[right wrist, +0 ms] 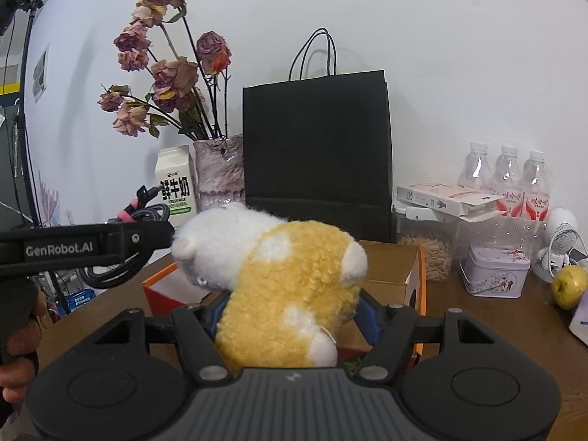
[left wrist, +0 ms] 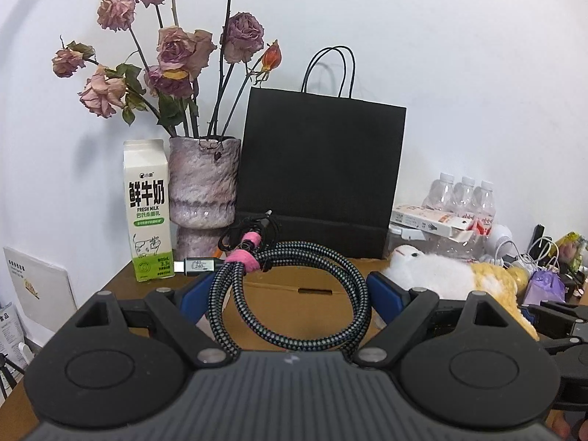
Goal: Organize objects
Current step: 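Carry the cable with the left gripper and plush with the right into the red box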
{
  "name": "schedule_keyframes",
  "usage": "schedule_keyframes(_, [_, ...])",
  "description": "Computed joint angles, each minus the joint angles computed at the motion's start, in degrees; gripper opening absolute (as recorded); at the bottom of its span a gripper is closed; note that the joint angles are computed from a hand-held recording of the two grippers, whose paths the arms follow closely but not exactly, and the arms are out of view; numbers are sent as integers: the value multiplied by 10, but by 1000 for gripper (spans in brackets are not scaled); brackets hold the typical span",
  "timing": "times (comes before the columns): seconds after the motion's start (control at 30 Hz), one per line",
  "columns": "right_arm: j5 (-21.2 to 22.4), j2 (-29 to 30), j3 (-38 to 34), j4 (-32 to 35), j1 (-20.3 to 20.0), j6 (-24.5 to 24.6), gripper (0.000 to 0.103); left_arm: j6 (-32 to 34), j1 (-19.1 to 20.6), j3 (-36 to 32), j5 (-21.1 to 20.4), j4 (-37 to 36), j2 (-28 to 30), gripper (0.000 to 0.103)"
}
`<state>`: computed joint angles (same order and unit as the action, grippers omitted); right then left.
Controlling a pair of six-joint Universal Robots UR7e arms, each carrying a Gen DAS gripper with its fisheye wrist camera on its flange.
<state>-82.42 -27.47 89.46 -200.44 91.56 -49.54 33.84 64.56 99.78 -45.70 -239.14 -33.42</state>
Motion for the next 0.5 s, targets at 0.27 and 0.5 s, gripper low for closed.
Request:
schedule_keyframes(0.27, [-13, 28, -69, 43, 4, 5, 66, -7, 21, -49, -14, 52, 5, 89])
schedule_keyframes(0.5, [-27, 57, -132, 81, 8, 3, 66, -4, 36, -91, -17, 88, 17, 89])
